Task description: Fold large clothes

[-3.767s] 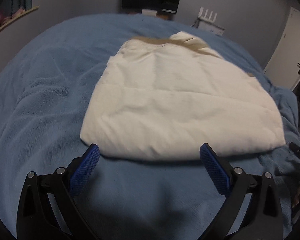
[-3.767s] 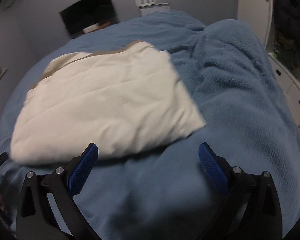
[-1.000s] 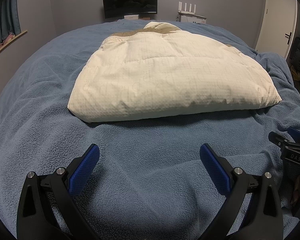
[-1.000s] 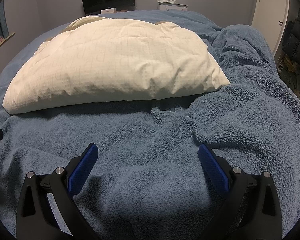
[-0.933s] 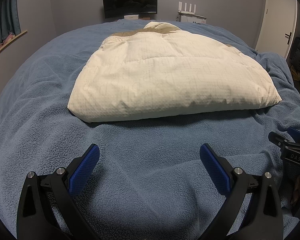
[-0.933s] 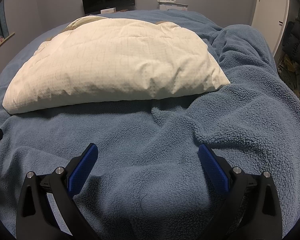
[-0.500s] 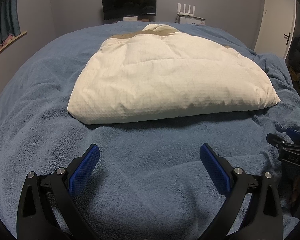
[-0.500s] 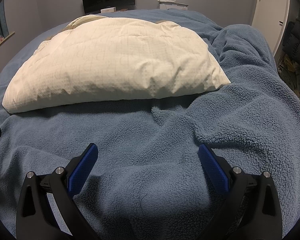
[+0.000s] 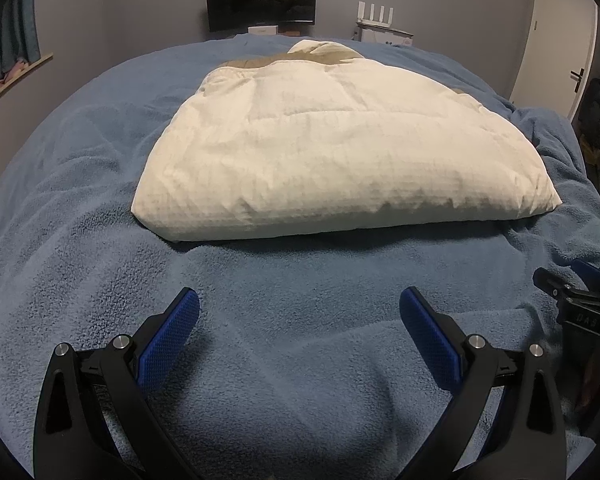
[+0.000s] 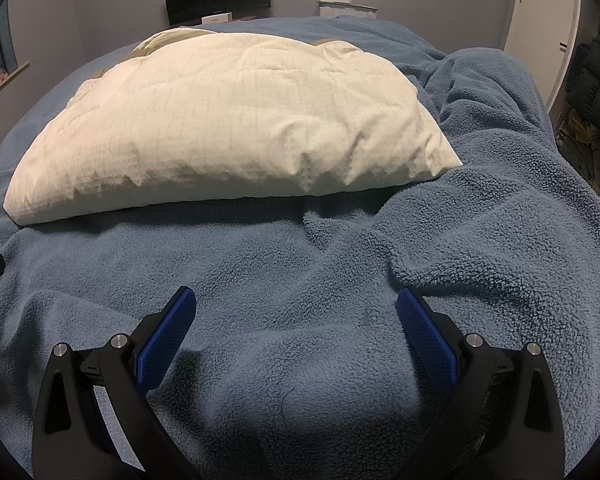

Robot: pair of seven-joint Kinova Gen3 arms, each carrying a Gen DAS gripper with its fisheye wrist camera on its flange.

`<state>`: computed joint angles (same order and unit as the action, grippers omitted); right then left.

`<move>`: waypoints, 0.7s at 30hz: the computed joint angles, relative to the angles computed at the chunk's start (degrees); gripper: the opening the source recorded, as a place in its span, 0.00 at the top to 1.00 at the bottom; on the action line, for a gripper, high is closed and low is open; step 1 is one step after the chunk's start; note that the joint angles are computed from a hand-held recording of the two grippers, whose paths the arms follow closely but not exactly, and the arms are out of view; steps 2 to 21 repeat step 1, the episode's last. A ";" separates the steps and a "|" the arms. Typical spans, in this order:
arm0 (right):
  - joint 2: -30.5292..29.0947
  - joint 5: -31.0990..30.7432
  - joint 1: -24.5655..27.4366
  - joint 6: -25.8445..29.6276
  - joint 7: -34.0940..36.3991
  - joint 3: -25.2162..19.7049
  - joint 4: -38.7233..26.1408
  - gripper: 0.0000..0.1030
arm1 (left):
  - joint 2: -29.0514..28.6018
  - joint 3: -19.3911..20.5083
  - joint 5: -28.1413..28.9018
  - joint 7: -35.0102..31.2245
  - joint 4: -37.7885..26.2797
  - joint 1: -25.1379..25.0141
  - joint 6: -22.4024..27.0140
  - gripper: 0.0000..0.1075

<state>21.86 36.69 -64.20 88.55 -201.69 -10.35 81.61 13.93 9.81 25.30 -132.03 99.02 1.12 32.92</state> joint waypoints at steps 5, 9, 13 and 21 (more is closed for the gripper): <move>0.01 0.03 0.08 -0.04 0.09 0.03 -0.04 0.07 | 0.13 -0.04 -0.04 -0.06 -0.19 -0.06 0.16 0.10; 0.01 0.03 0.08 -0.04 0.09 0.03 -0.04 0.07 | 0.13 -0.04 -0.04 -0.06 -0.19 -0.06 0.16 0.10; 0.01 0.03 0.08 -0.04 0.09 0.03 -0.04 0.07 | 0.13 -0.04 -0.04 -0.06 -0.19 -0.06 0.16 0.10; 0.01 0.03 0.08 -0.04 0.09 0.03 -0.04 0.07 | 0.13 -0.04 -0.04 -0.06 -0.19 -0.06 0.16 0.10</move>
